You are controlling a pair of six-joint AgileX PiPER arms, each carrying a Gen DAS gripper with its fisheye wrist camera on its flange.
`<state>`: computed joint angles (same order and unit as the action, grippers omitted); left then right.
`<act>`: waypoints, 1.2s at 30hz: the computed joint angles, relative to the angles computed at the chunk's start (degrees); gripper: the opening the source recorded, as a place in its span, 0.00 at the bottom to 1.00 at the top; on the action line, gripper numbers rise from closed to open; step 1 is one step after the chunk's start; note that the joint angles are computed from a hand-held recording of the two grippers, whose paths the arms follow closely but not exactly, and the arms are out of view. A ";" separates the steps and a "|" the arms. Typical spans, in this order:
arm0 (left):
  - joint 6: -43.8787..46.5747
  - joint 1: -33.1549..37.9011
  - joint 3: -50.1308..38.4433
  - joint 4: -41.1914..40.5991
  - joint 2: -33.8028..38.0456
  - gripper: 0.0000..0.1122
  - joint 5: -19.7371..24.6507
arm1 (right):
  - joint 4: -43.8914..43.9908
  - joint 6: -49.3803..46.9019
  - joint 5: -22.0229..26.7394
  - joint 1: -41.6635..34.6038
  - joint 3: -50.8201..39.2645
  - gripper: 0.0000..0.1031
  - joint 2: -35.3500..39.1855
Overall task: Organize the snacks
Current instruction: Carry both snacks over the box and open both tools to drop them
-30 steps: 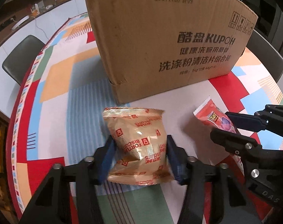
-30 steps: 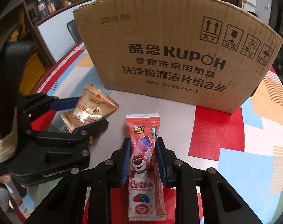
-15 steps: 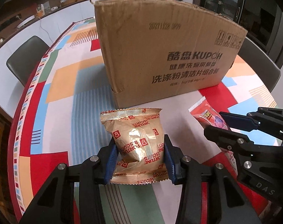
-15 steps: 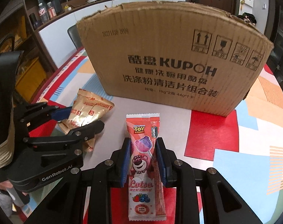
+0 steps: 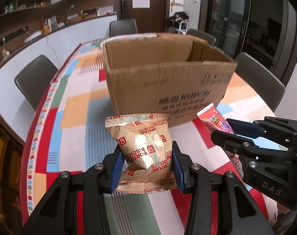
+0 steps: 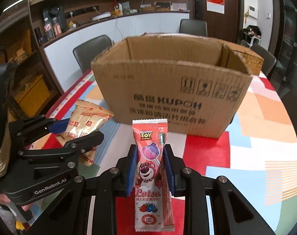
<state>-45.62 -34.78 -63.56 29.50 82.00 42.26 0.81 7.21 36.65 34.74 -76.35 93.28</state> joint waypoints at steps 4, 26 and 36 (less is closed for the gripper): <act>-0.48 -1.38 -2.06 1.40 -0.71 0.40 1.54 | -0.97 1.07 -0.39 -0.35 -0.12 0.27 -1.80; 3.26 -1.32 -19.92 5.64 3.50 0.40 5.94 | -0.42 -2.17 3.12 -5.55 -18.11 0.27 1.06; 12.83 3.17 -32.40 -0.75 10.73 0.40 8.70 | 0.25 -4.17 9.39 -7.39 -33.74 0.27 9.91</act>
<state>-32.79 -31.61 -95.96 28.75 92.73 50.96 1.06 3.04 46.03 27.35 -110.09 103.19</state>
